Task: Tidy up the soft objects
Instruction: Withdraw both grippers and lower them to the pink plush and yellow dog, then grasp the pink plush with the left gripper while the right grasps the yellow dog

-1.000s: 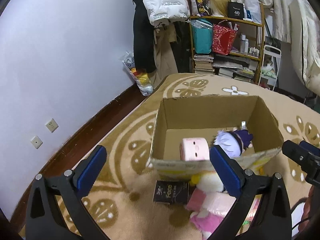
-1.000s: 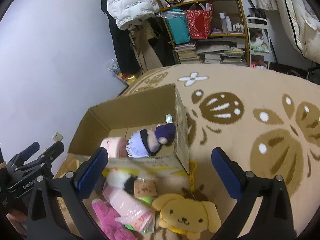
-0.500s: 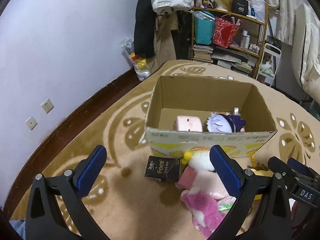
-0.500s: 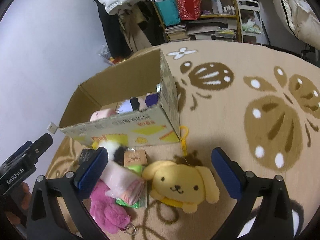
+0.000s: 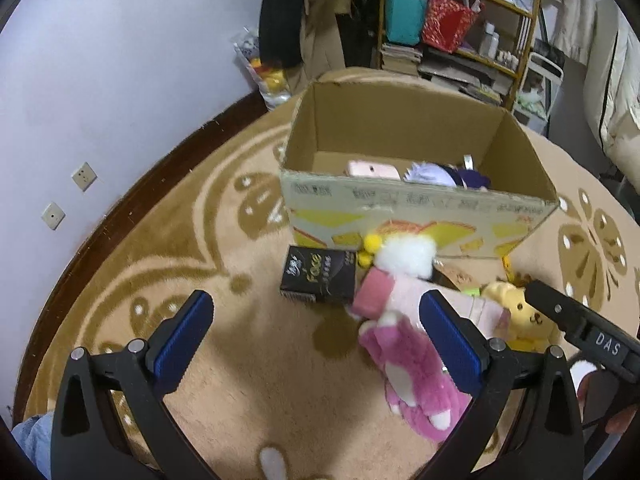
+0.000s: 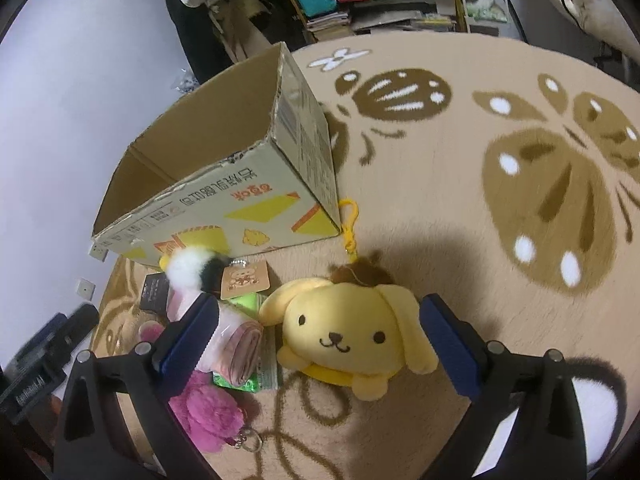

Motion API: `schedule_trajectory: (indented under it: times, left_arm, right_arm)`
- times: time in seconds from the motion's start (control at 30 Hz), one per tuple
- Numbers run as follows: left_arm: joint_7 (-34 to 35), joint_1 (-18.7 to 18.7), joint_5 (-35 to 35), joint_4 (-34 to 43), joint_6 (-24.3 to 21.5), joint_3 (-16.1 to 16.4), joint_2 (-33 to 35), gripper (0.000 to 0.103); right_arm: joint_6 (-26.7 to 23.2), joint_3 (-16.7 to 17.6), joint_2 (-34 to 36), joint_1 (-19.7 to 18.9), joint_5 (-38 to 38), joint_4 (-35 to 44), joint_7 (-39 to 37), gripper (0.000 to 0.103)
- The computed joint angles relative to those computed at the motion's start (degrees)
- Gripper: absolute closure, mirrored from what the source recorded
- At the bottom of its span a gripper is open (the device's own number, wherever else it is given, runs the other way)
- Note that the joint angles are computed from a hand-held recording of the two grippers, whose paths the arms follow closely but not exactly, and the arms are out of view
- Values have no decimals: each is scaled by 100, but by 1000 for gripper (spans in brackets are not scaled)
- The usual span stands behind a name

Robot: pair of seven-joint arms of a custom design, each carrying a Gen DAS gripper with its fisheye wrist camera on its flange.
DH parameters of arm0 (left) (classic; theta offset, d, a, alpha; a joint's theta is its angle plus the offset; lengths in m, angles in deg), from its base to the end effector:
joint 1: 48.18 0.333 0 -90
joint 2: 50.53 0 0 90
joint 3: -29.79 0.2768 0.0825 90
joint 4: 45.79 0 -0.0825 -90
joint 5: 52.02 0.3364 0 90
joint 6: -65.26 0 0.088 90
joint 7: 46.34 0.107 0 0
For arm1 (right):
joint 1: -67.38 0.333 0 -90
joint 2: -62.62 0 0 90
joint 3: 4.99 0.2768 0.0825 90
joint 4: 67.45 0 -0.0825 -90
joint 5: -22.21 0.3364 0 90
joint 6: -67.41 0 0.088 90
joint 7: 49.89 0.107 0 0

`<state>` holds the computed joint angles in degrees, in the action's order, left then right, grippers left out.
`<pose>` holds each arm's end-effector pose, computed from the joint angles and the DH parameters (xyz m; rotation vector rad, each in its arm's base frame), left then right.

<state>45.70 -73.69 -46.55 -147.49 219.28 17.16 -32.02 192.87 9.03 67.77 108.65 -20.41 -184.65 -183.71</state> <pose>0.5024 -0.3805 0.4358 -1.1152 2.5344 -0.7606 0.3257 0.4239 0.3978 -0.7515 2.5007 -0.4439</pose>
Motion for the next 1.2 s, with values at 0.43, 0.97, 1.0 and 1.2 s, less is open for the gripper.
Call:
schedule_trajectory:
  times: [0.43,0.97,1.0,1.2]
  left_arm:
    - [-34,-137,512,-139,-169,11,5,1]
    - [88,-355,786,120,-808,57,253,1]
    - [110,-345,771,126,-832,45,265,1]
    - [232,-304,583,207,-972,-18,344,1]
  right_arm:
    - [505,-69,-46,-151,209,-342,203,8]
    - [1171,-132,-24,-296,622,-745,173,8]
    - [1239,-140,-26,-305,595,-784,212,8]
    - [1191,-142,51,-326,678,-705,37,7]
